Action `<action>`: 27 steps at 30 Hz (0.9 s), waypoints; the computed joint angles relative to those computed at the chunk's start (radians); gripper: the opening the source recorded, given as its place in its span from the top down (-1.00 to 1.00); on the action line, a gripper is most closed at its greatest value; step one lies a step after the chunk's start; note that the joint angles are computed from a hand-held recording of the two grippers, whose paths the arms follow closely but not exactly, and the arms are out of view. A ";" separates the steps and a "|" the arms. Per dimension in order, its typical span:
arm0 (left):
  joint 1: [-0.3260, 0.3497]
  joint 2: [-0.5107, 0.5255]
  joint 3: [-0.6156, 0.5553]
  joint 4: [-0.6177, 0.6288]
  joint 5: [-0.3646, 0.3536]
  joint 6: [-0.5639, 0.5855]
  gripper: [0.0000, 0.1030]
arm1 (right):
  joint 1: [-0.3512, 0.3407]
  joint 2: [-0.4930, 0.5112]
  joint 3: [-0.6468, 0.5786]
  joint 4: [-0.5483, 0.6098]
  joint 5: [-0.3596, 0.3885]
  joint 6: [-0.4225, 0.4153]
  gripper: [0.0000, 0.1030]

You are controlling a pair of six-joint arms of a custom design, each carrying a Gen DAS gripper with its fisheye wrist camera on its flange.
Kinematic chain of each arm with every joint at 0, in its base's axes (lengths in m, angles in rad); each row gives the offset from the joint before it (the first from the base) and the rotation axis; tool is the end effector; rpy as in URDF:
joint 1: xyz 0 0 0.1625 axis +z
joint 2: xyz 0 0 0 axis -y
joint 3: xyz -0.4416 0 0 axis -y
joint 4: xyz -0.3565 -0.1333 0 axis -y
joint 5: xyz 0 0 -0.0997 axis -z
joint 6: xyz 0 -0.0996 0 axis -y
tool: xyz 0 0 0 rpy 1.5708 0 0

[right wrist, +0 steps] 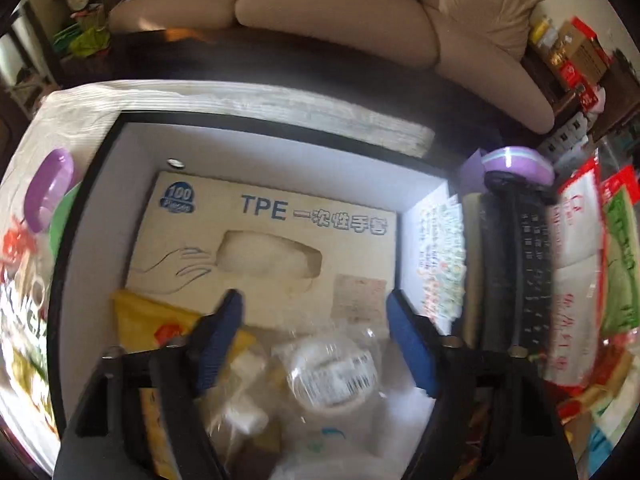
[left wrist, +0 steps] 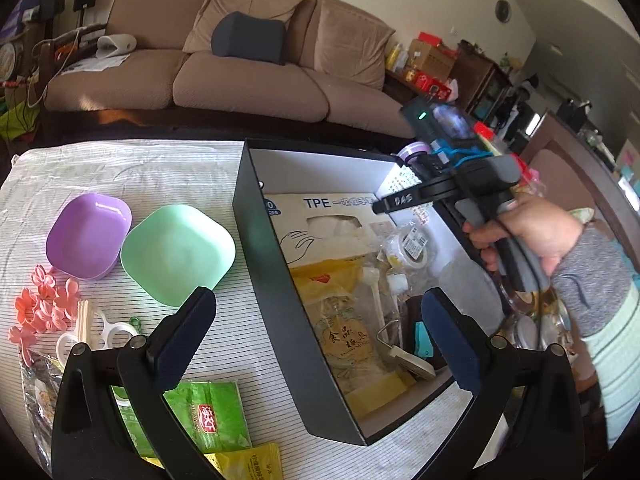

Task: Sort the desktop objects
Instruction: 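Carry the bagged tape roll into the grey box and open right gripper, then move the right gripper back over the table to the purple bowl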

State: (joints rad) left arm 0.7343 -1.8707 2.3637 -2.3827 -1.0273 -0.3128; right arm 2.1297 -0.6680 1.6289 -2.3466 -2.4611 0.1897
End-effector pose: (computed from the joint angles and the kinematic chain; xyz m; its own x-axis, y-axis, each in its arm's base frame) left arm -0.1026 -0.3415 0.3660 -0.8771 0.3053 -0.3708 0.4572 0.7675 -0.4494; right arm 0.3853 -0.5107 0.0639 -0.5477 -0.2896 0.7850 -0.4256 0.9042 0.0367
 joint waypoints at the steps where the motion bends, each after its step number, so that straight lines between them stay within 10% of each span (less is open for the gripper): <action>1: 0.007 0.001 0.000 -0.006 -0.003 0.001 -1.00 | -0.013 0.014 -0.021 0.063 0.006 0.042 0.68; 8: 0.020 0.010 0.004 -0.009 -0.017 -0.001 -1.00 | -0.048 -0.022 0.025 0.282 0.038 0.171 0.70; 13: -0.039 -0.027 0.008 0.070 0.004 -0.066 -1.00 | -0.027 -0.103 0.166 -0.036 0.074 0.082 -0.21; 22: -0.269 -0.356 -0.011 0.605 0.145 -0.422 -1.00 | 0.160 -0.194 0.339 -0.476 0.220 -0.057 -0.56; 27: -0.233 -0.486 -0.083 0.982 0.224 -0.606 -1.00 | 0.286 -0.106 0.329 -0.559 0.332 -0.057 -0.60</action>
